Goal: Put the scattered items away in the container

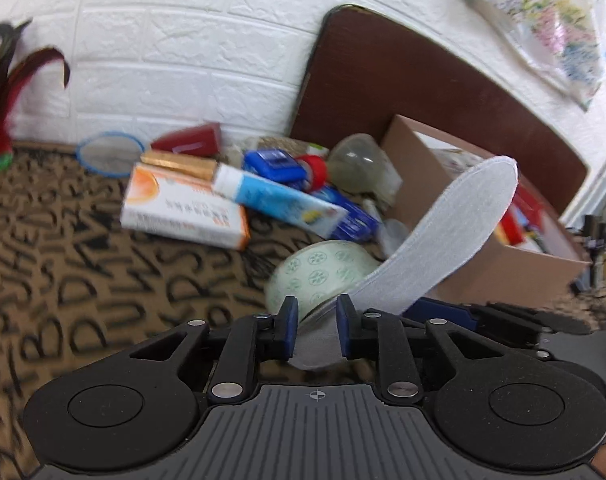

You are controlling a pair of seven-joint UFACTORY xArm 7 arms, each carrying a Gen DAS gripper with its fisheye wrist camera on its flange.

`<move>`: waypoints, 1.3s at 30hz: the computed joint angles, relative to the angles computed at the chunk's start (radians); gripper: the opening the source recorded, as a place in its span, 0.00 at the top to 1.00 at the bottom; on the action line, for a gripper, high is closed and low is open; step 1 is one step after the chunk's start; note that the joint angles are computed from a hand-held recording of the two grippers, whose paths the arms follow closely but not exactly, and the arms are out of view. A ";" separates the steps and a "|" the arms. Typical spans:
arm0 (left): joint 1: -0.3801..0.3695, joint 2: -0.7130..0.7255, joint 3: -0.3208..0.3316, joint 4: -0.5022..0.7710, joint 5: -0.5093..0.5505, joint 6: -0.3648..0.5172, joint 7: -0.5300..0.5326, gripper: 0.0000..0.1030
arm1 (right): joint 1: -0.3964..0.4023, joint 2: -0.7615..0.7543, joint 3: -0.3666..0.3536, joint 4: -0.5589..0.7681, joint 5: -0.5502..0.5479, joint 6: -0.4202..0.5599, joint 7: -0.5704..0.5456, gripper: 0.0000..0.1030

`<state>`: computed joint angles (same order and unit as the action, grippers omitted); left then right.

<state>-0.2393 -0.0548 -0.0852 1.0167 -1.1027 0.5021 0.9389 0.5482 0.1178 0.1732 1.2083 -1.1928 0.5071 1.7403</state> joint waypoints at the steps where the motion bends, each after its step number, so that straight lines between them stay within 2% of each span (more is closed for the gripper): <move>1: 0.002 -0.018 0.003 -0.015 -0.011 0.018 -0.006 0.87 | 0.006 -0.016 0.004 -0.017 -0.012 -0.001 0.023 0.56; 4: -0.009 -0.071 0.007 -0.060 -0.031 0.016 0.006 0.86 | 0.012 -0.059 0.025 -0.050 -0.029 0.002 0.060 0.60; 5: -0.015 -0.086 0.010 -0.069 -0.034 0.017 0.009 0.81 | 0.010 -0.072 0.033 -0.059 -0.039 -0.004 0.067 0.65; 6: -0.021 -0.099 0.013 -0.078 -0.034 0.017 0.009 0.78 | 0.007 -0.084 0.040 -0.066 -0.044 -0.016 0.070 0.74; 8: -0.033 -0.127 0.017 -0.100 -0.027 0.002 0.005 0.68 | -0.001 -0.098 0.053 -0.072 -0.039 -0.032 0.068 0.82; 9: -0.040 -0.144 0.016 -0.116 -0.023 -0.019 -0.002 0.64 | -0.004 -0.104 0.059 -0.074 -0.034 -0.036 0.062 0.83; 11: -0.054 -0.169 0.023 -0.142 -0.010 -0.051 -0.014 0.42 | -0.010 -0.115 0.069 -0.079 -0.035 -0.040 0.070 0.83; 13: -0.064 -0.191 0.035 -0.170 0.002 -0.069 -0.029 0.37 | -0.015 -0.124 0.079 -0.086 -0.006 -0.033 0.057 0.83; 15: -0.071 -0.207 0.041 -0.205 0.022 -0.109 -0.055 0.33 | -0.020 -0.135 0.086 -0.103 0.036 -0.033 0.028 0.80; 17: -0.072 -0.213 0.047 -0.238 0.054 -0.152 -0.109 0.24 | -0.020 -0.142 0.096 -0.121 0.058 -0.031 0.015 0.79; 19: -0.067 -0.206 0.069 -0.254 0.081 -0.149 -0.167 0.24 | -0.019 -0.137 0.105 -0.129 0.086 -0.030 -0.004 0.76; 22: -0.050 -0.175 0.093 -0.253 0.108 -0.132 -0.245 0.24 | -0.011 -0.114 0.110 -0.128 0.121 -0.032 -0.033 0.63; 26: -0.028 -0.122 0.091 -0.228 0.149 -0.162 -0.304 0.22 | 0.013 -0.068 0.103 -0.100 0.157 -0.011 -0.094 0.41; 32: 0.000 -0.014 0.061 -0.155 0.186 -0.171 -0.346 0.22 | 0.056 0.017 0.066 -0.033 0.229 0.017 -0.241 0.39; 38: 0.021 0.052 0.014 -0.098 0.123 -0.215 -0.285 0.18 | 0.083 0.092 0.019 0.025 0.300 -0.005 -0.365 0.36; 39: 0.023 0.064 0.005 -0.088 0.116 -0.227 -0.270 0.18 | 0.089 0.104 0.008 0.033 0.300 -0.017 -0.370 0.33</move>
